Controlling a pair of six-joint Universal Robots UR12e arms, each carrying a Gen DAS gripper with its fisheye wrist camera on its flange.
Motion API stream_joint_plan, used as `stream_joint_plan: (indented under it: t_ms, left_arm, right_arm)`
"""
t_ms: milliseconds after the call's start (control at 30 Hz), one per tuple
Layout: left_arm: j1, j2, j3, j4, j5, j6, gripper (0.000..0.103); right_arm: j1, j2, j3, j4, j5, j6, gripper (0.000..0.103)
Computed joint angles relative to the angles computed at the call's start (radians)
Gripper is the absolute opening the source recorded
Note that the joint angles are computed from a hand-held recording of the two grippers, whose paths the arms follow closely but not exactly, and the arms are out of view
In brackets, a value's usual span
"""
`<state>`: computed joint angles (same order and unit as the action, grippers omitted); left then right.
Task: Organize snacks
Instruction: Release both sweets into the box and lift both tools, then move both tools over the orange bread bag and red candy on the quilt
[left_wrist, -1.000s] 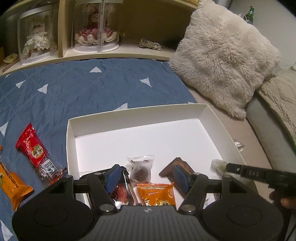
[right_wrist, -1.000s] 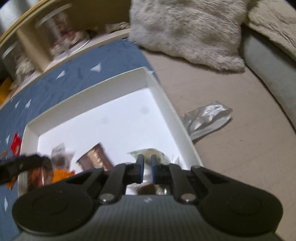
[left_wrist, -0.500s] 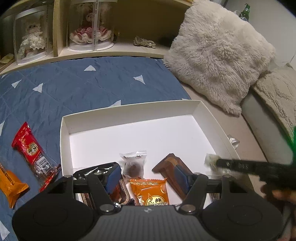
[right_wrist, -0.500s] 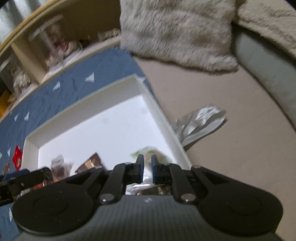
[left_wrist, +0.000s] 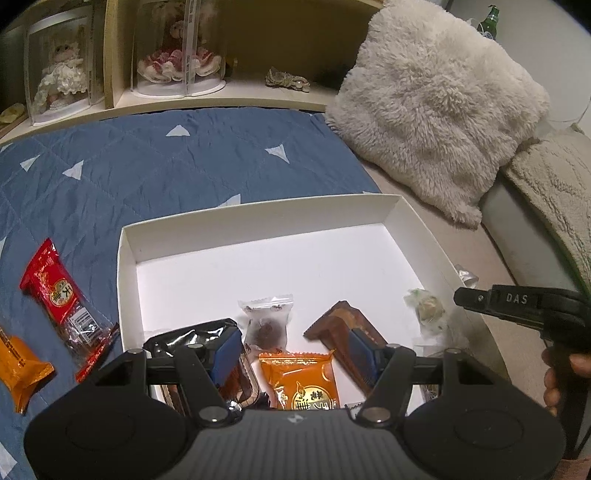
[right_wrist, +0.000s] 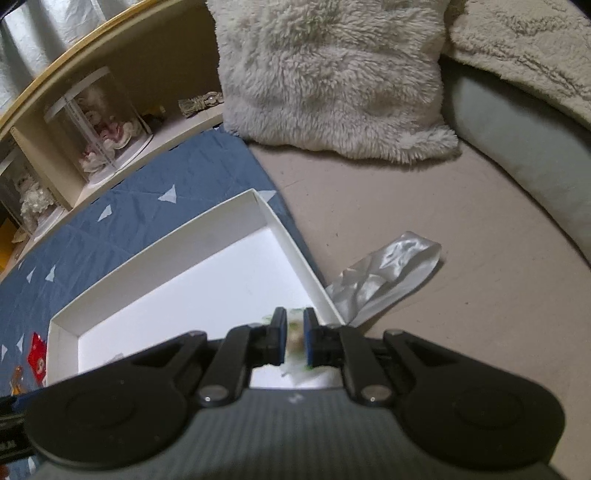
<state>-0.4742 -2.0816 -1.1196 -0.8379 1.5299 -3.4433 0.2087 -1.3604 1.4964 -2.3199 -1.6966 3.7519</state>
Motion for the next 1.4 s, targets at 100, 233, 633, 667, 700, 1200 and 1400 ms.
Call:
stream_joint_plan:
  t_ms: [100,233,633,667,700,1200,1400]
  left_arm:
    - [0.0,0.002,-0.003,-0.001,0.0,-0.003,0.065]
    - [0.0,0.006,-0.008,-0.003,0.001,-0.006,0.065]
    - [-0.003,0.041,-0.037,0.009,0.014,-0.003,0.07]
    - [-0.003,0.045,-0.041,0.011,0.018,-0.002,0.072]
    - [-0.003,0.05,-0.047,0.016,0.021,0.0,0.074]
    - [0.015,0.124,-0.135,0.035,0.032,0.001,0.103]
    - [0.026,0.153,-0.184,0.078,0.046,0.0,0.103]
  right_arm:
    - [-0.002,-0.006,0.0,0.022,0.01,0.0,0.013]
    - [0.004,-0.012,0.001,0.038,0.015,-0.001,0.013]
    - [0.05,-0.047,-0.001,0.06,-0.041,-0.067,0.055]
    - [0.056,-0.05,-0.002,0.061,-0.05,-0.077,0.059]
    - [0.062,-0.054,-0.002,0.061,-0.06,-0.084,0.064]
    - [0.119,-0.075,-0.002,0.079,-0.173,-0.117,0.102]
    - [0.126,-0.081,0.012,0.047,-0.166,-0.127,0.102]
